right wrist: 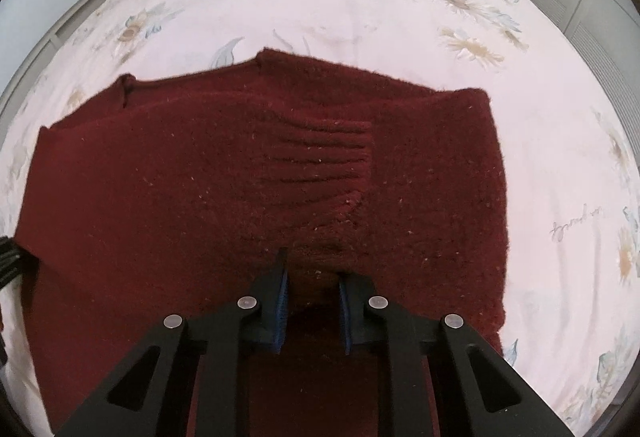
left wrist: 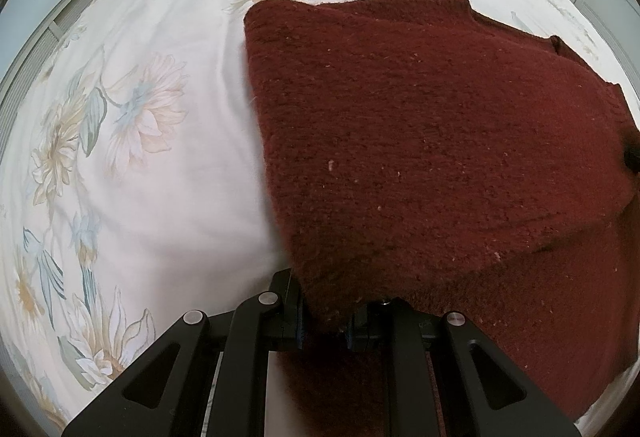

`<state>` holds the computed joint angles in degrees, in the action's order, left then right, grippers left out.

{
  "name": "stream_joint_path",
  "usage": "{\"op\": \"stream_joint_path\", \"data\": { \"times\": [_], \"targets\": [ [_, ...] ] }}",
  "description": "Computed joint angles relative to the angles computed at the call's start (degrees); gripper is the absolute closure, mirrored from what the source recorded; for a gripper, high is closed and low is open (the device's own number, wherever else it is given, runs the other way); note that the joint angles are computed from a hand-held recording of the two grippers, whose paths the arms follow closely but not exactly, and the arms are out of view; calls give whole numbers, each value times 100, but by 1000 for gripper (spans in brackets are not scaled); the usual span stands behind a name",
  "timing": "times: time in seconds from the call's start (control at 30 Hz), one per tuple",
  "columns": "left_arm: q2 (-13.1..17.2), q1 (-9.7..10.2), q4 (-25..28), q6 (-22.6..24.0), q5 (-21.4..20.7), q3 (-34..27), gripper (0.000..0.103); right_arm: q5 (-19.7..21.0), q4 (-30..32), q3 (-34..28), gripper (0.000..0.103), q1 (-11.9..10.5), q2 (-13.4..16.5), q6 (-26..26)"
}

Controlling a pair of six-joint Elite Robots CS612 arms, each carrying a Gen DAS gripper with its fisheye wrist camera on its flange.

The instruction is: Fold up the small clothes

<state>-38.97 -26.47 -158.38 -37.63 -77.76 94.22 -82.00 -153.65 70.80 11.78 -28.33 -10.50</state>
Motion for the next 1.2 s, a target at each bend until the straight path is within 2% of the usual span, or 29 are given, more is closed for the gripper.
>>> {"op": "stream_joint_path", "data": {
  "times": [0.2,0.27,0.43,0.47,0.5,0.53,0.57,0.67,0.73,0.77,0.8,0.9,1.03,1.2],
  "targets": [
    [-19,-33,-342,-112,154,171,88,-207,-180,-51,77,68,89,-16],
    [-32,-59,-382,-111,231,203,88,-278,-274,-14,63,80,82,-17],
    [-143,-89,-258,-172,246,279,85,-7,-291,133,44,-52,-32,234],
    [-179,-89,-184,-203,225,290,78,-3,-336,180,38,-71,-69,266],
    [-226,-96,-86,-230,240,315,63,-12,-404,235,34,-86,-108,278],
    [-291,-114,8,-235,301,358,54,-9,-479,291,26,-101,-149,285],
    [-331,-125,-5,-232,333,399,41,5,-574,353,23,-116,-195,297],
    [-513,-136,-418,-241,203,606,24,91,-854,521,21,-146,-317,325],
    [-599,-147,-641,-276,156,666,11,201,-944,584,19,-142,-371,318],
    [-623,-166,-722,-281,192,666,1,274,-967,607,17,-134,-391,307],
    [-637,-191,-814,-263,223,648,1,326,-991,621,16,-115,-404,290],
    [-576,-272,-1191,-103,264,516,1,273,-1131,647,1,-9,-409,150],
    [-346,-373,-1124,125,477,130,1,213,-1209,604,0,152,-341,-108],
    [36,-450,-694,97,628,-358,1,-60,-1172,448,0,337,-129,-288]
  ]
}}
